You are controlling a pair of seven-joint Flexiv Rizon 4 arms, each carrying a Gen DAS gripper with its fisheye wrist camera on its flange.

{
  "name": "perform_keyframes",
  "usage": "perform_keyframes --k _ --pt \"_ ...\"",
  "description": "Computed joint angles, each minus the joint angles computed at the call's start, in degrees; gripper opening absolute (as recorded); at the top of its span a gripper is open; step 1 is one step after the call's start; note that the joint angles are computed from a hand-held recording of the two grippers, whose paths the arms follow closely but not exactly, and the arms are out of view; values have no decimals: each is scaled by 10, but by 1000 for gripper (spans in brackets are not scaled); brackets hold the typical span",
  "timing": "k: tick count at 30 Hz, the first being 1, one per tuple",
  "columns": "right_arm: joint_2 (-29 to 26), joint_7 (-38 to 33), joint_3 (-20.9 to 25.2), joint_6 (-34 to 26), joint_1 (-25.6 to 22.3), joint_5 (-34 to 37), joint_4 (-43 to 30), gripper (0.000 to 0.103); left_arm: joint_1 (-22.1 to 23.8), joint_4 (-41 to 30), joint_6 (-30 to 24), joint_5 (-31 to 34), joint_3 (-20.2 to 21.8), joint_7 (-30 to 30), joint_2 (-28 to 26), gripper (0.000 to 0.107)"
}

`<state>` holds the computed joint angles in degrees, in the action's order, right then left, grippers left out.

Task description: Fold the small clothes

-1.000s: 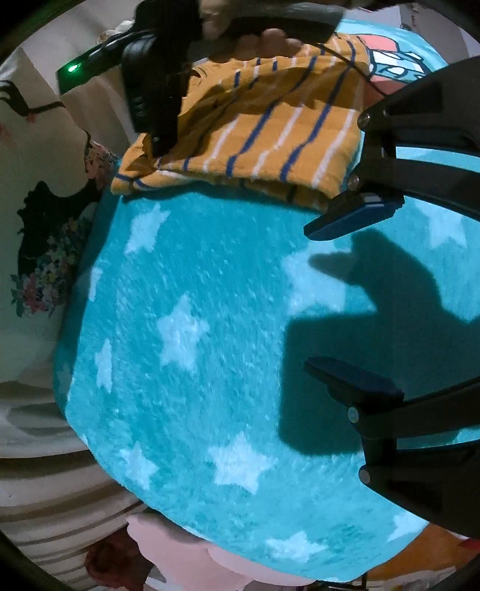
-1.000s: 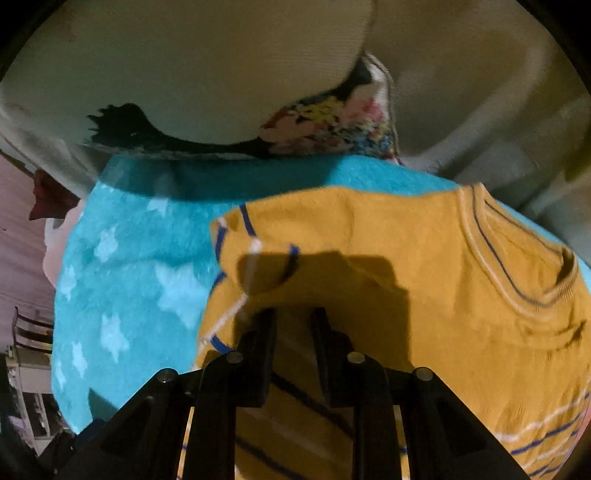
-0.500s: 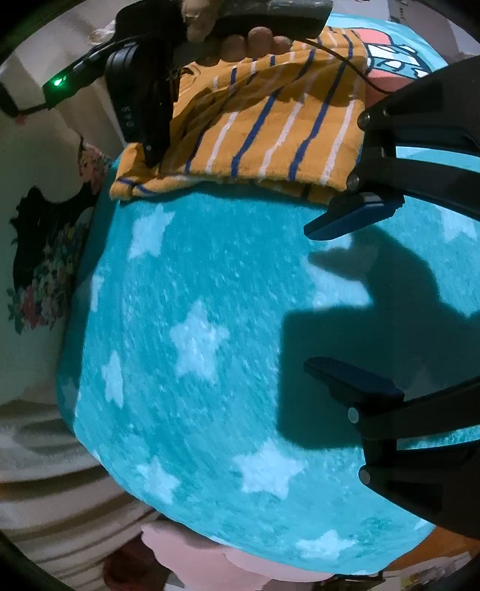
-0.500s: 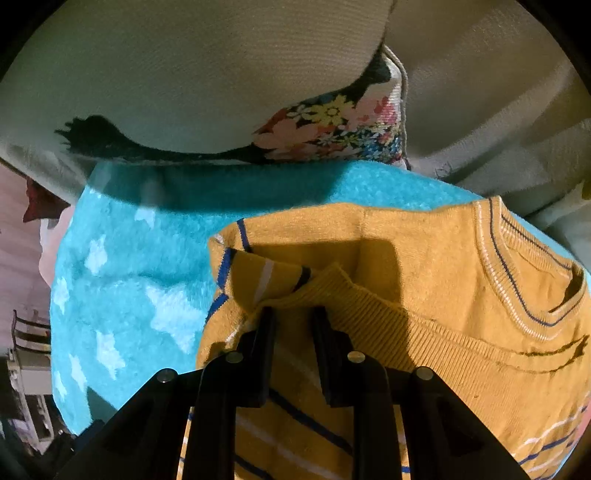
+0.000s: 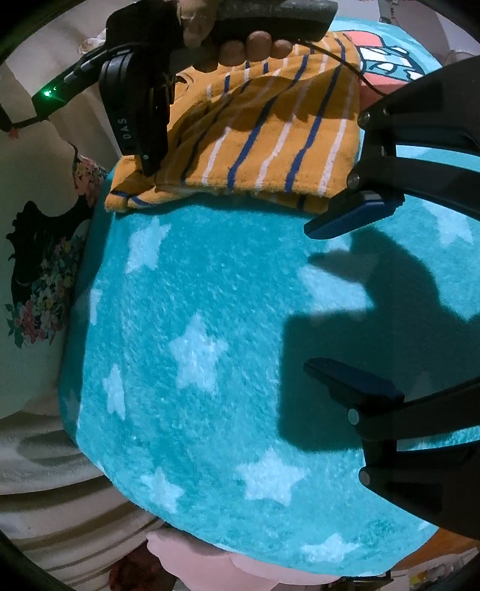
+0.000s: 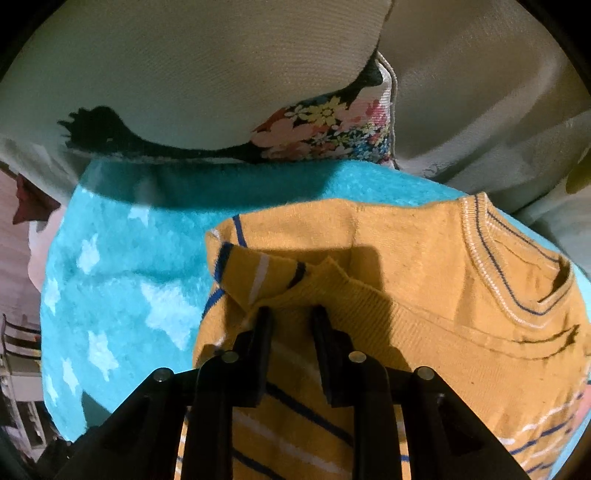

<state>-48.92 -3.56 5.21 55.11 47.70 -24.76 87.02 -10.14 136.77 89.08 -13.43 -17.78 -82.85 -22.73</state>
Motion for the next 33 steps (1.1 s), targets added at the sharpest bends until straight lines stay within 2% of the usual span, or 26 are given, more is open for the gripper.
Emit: perform_keyframes --k 2,4,11,14,21,24,27,29,33 --pt "7 -1 6 -25 0 7 -3 41 13 3 1 -3 -14 6 0 67" --pt "22 16 1 -31 6 5 12 49 23 5 0 -7 -26 11 -1 67" --pt "68 74 -8 -12 17 -29 66 52 24 0 -3 -8 -37 22 -7 67" --pt "71 77 -3 1 15 -42 68 54 32 0 -5 -12 -48 27 -10 67" --pt "19 18 25 -14 8 -17 -9 60 20 0 -5 -10 -31 22 -9 67" --pt "-9 -13 34 -42 8 6 -50 64 19 -1 -5 -11 -25 19 -11 67" --pt "-34 -39 34 -95 17 21 -93 69 18 -2 -5 -11 -19 16 -13 68" --pt "-50 -59 31 -140 26 24 -127 74 22 0 -4 -11 -19 15 -15 68" --pt "-92 -129 32 -258 43 29 -217 76 43 5 -3 -18 -34 15 -20 68"
